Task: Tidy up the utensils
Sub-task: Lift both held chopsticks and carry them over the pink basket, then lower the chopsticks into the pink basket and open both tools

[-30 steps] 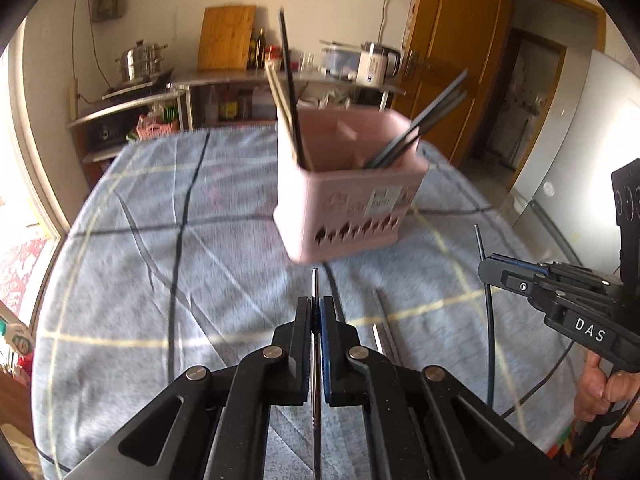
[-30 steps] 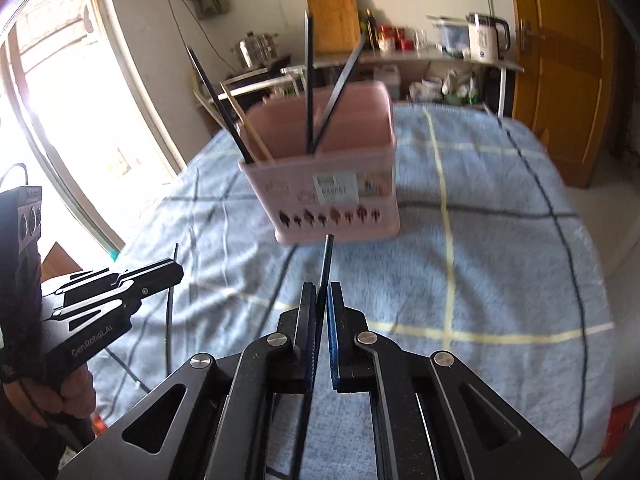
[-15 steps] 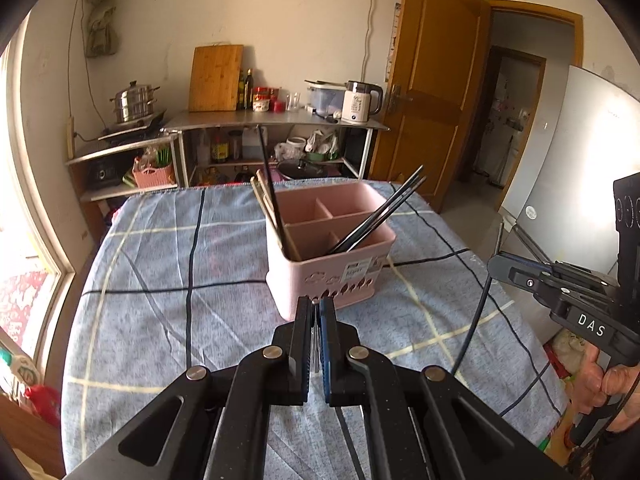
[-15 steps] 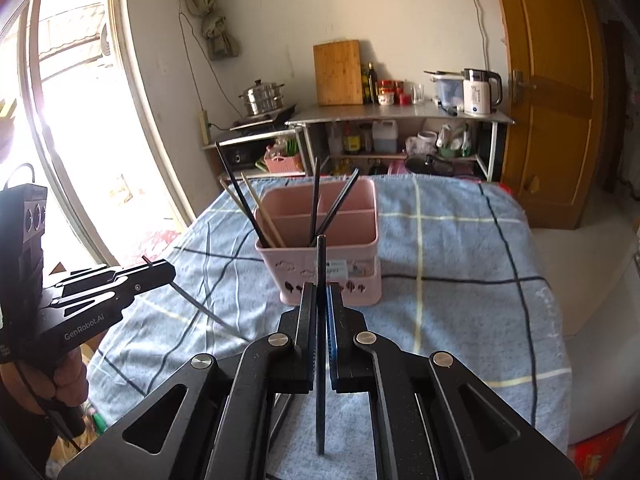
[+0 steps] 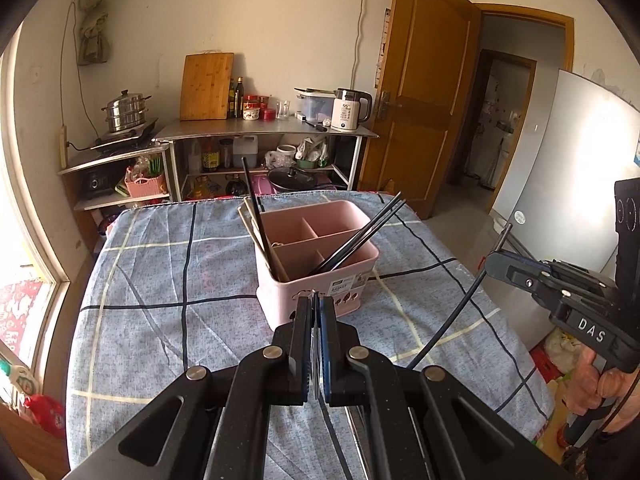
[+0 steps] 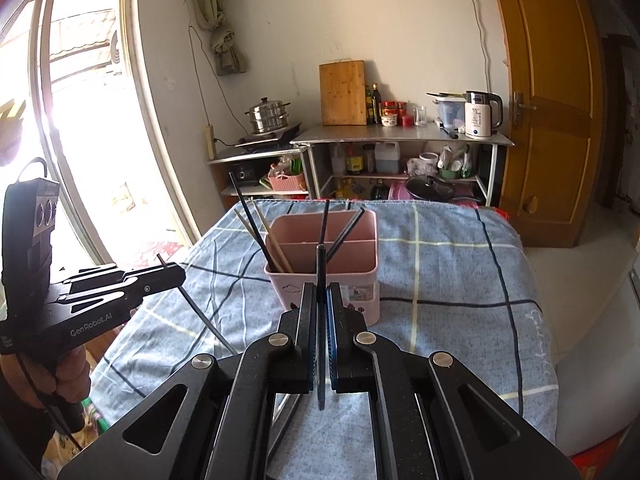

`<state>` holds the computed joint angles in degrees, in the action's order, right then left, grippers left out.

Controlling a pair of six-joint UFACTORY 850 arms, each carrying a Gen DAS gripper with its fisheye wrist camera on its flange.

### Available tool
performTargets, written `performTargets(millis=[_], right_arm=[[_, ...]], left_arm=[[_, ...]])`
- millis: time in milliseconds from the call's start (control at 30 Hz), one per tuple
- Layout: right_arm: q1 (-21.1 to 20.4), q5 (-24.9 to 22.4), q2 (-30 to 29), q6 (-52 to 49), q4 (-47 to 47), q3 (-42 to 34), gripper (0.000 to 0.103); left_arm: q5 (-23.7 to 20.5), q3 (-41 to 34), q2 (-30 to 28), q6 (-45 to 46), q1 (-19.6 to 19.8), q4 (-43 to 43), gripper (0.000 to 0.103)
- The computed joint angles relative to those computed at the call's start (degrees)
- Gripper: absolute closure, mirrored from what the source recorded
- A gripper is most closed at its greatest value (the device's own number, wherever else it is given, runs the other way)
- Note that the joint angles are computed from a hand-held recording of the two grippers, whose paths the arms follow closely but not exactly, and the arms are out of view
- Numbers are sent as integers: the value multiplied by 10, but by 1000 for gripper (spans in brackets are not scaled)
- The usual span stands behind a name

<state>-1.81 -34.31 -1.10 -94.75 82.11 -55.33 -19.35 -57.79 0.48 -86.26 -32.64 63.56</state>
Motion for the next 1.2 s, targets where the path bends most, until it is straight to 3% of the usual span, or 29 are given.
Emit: performTargets(millis=[467, 767, 1200], right_arm=[[19, -12, -20, -22, 43, -58, 99], [39, -8, -46, -39, 84, -110, 99], [64, 20, -81, -100, 149, -140, 99]], left_arm=[[8, -88, -32, 74, 33, -39, 99], [3, -156, -82, 104, 62, -52, 99], [25, -179, -127, 90, 83, -38, 99]])
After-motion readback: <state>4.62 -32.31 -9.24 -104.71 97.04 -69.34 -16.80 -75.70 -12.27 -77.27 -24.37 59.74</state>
